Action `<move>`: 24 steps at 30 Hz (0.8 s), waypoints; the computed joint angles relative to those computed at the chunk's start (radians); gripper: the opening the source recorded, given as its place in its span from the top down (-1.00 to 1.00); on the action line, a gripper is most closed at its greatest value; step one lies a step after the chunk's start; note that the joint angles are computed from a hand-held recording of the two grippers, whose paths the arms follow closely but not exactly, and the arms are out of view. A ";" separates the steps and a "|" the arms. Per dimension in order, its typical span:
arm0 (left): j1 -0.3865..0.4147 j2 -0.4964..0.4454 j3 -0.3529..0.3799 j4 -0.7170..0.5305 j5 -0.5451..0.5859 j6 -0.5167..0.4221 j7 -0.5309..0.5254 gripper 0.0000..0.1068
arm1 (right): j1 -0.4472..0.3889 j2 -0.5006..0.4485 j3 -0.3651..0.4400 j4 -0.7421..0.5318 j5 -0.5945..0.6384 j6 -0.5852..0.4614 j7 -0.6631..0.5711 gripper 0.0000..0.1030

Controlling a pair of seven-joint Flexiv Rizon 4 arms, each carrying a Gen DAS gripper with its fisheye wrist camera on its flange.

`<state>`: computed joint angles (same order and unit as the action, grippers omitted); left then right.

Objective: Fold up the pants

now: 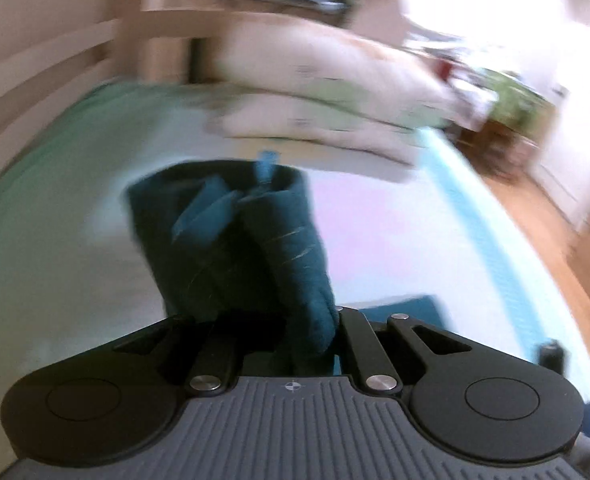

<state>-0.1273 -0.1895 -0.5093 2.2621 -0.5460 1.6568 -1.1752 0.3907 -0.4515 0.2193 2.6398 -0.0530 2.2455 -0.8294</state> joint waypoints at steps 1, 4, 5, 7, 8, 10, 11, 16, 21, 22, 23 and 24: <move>-0.015 -0.033 -0.025 -0.023 0.010 0.004 0.012 0.81 | 0.003 -0.001 -0.004 0.004 0.017 0.012 0.003 0.02; -0.105 -0.155 -0.024 -0.102 0.086 0.000 -0.006 0.79 | 0.028 0.006 -0.032 0.015 0.086 0.030 -0.005 0.02; -0.127 -0.207 -0.035 -0.128 0.105 0.003 -0.012 0.79 | 0.047 0.015 -0.049 0.017 0.120 0.018 -0.012 0.02; -0.167 -0.295 -0.041 -0.167 0.133 0.005 -0.032 0.77 | 0.056 0.023 -0.066 0.019 0.154 0.001 -0.019 0.01; -0.210 -0.329 -0.010 -0.194 0.145 -0.023 -0.048 0.76 | 0.047 0.023 -0.065 0.021 0.157 -0.003 -0.016 0.01; -0.268 -0.367 0.034 -0.208 0.166 -0.060 -0.083 0.69 | 0.013 0.021 -0.054 0.020 0.136 -0.026 0.009 0.12; -0.311 -0.378 0.082 -0.221 0.216 -0.047 -0.135 0.69 | 0.031 0.036 -0.071 0.017 0.152 -0.080 0.010 0.10; -0.271 -0.393 0.029 -0.206 0.238 0.004 -0.175 0.51 | 0.011 0.008 -0.058 0.005 0.153 -0.079 0.031 0.11; -0.199 -0.401 -0.056 -0.192 0.315 0.079 -0.216 0.28 | 0.145 0.026 -0.139 -0.007 0.238 -0.125 -0.045 0.12; -0.180 -0.416 -0.084 -0.202 0.335 0.092 -0.222 0.18 | 0.176 0.034 -0.157 -0.008 0.258 -0.141 -0.062 0.12; -0.154 -0.423 -0.117 -0.199 0.357 0.102 -0.228 0.14 | 0.204 0.041 -0.174 -0.010 0.275 -0.156 -0.080 0.12; -0.142 -0.429 -0.134 -0.207 0.375 0.105 -0.234 0.11 | 0.228 0.046 -0.189 -0.013 0.290 -0.169 -0.096 0.12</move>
